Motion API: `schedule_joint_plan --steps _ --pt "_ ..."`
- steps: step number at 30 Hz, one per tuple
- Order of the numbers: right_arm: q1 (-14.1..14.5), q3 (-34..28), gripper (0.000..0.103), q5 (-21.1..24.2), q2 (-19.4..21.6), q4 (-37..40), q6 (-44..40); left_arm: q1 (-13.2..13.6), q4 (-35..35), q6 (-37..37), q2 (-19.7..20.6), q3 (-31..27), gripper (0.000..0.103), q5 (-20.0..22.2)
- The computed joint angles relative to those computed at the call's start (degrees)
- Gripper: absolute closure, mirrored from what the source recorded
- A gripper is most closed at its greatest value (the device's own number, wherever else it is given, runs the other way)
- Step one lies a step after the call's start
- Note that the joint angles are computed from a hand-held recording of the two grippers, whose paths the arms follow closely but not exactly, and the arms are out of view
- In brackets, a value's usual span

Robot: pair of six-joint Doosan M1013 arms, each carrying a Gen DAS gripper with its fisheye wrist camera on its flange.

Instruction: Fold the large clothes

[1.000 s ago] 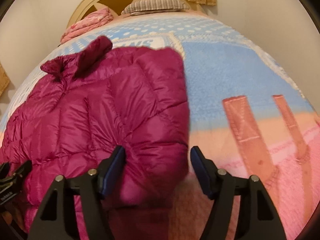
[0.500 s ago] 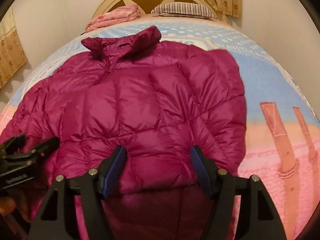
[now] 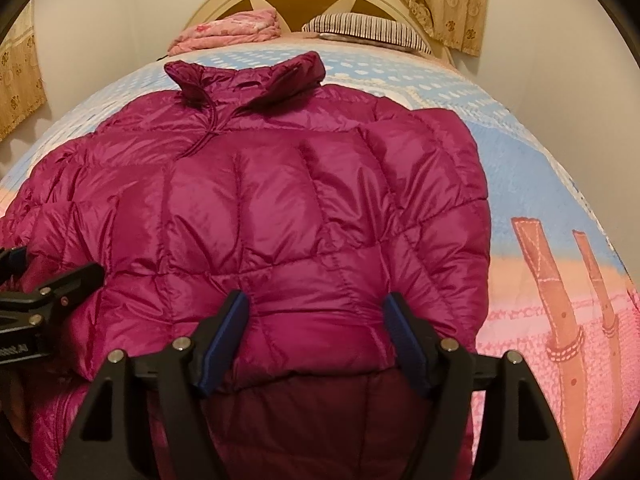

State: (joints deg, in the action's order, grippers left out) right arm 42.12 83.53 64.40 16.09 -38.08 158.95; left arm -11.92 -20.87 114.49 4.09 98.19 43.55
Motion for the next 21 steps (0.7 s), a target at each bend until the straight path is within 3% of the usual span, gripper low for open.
schedule_joint_plan --steps 5,9,14,18,21 --pt "0.21 0.12 0.027 0.24 -0.06 -0.55 0.52 4.09 -4.01 6.53 -3.42 0.72 0.004 -0.4" --pt "0.22 0.32 0.026 -0.1 -0.23 -0.51 0.76 10.49 -4.26 8.21 -4.77 0.2 0.004 -0.7" --pt "0.25 0.24 0.026 0.08 -0.15 -0.7 0.7 16.98 3.61 2.52 -4.97 0.26 0.004 -4.77" --pt "0.41 0.0 0.025 0.71 0.04 -1.05 0.51 22.09 7.15 -2.83 -3.56 0.03 0.004 -3.23" --pt "0.6 -0.27 0.024 1.36 0.25 -1.54 0.42 25.63 0.64 -2.32 -2.04 -0.36 0.004 1.8"
